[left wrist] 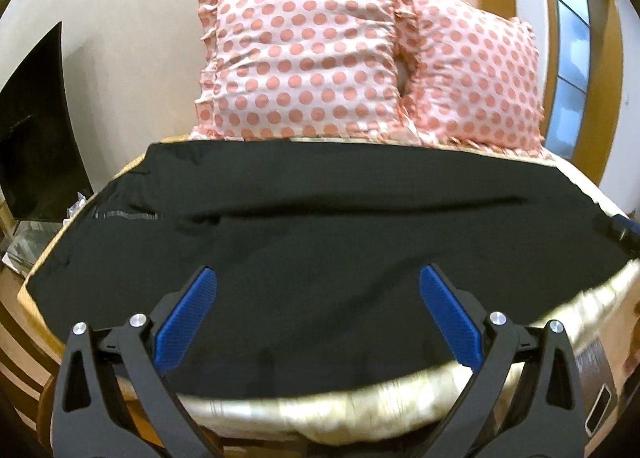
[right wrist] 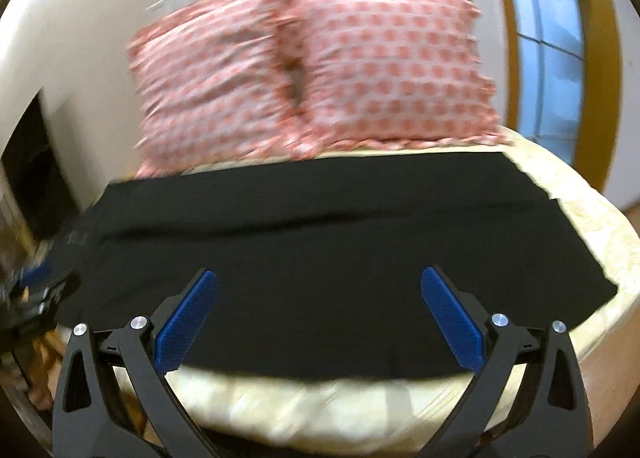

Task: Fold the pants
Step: 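Grasp the end of the black pants with the right gripper, then lift the held pants end with the right gripper and carry it over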

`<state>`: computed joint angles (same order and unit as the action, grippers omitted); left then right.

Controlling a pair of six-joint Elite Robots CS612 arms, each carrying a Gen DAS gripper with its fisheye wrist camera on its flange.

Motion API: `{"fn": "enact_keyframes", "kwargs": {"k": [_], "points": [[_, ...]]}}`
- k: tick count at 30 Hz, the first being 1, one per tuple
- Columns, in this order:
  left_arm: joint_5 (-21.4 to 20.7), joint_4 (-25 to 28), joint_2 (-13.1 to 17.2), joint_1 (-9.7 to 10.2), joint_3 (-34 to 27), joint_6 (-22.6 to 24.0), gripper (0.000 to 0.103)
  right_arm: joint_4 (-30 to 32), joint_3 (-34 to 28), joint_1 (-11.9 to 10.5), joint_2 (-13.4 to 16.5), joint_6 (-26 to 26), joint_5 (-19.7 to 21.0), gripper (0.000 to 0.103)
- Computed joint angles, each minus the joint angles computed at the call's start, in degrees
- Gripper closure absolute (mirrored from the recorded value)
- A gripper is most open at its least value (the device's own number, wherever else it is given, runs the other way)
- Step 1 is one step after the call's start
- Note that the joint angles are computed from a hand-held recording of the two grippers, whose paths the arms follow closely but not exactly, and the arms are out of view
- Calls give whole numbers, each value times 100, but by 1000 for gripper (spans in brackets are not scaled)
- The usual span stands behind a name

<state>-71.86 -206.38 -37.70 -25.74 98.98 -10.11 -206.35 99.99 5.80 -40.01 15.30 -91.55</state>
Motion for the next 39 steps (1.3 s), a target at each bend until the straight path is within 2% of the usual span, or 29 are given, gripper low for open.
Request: {"fn": "enact_keyframes", "kwargs": {"k": [2, 3, 7, 10, 11, 13, 14, 18, 20, 28, 31, 32, 33, 35, 36, 38, 39], "points": [[83, 115, 45, 30, -192, -3, 2, 311, -228, -125, 11, 218, -210, 1], [187, 195, 87, 45, -344, -14, 2, 617, -462, -195, 54, 316, -496, 1], [427, 478, 258, 102, -852, -29, 2, 1715, -1301, -400, 292, 588, -1171, 5], [542, 747, 398, 154, -1216, -96, 2, 2808, -2148, -577, 602, 1012, -1668, 16], [586, 844, 445, 168, -1327, -124, 2, 3008, -2312, -614, 673, 1112, -1743, 19], [573, 1013, 530, 205, -1512, -191, 2, 3839, -2959, -708, 951, 1429, -1969, 25], [559, 1037, 552, 216, -1550, -203, 2, 4045, -3123, -735, 1024, 1488, -1977, 30], [353, 1097, 713, 280, -1762, -150, 2, 5389, -4114, -871, 1491, 2206, -1924, 39], [283, 1100, 755, 297, -1808, -144, 2, 5801, -4440, -901, 1655, 2469, -1908, 42], [-345, 1435, 797, 420, -1938, -302, 2, 7146, -5545, -897, 2195, 2999, -2210, 42], [-421, 1501, 797, 448, -1947, -412, 2, 7277, -5634, -828, 2254, 2872, -2613, 46], [-438, 1506, 796, 456, -1949, -439, 2, 7145, -5514, -822, 2204, 2860, -2613, 54], [-463, 1502, 797, 464, -1947, -470, 2, 6908, -5306, -835, 2117, 2896, -2523, 67], [-472, 1481, 796, 469, -1938, -497, 2, 6543, -4936, -868, 1946, 3031, -2282, 79], [-468, 1439, 795, 468, -1925, -498, 2, 6159, -4666, -899, 1834, 3034, -2064, 87], [-423, 1361, 792, 459, -1901, -497, 2, 5603, -4277, -939, 1669, 3062, -1753, 96], [-400, 1338, 788, 455, -1892, -497, 2, 5222, -4075, -977, 1605, 3078, -1580, 96]]}}
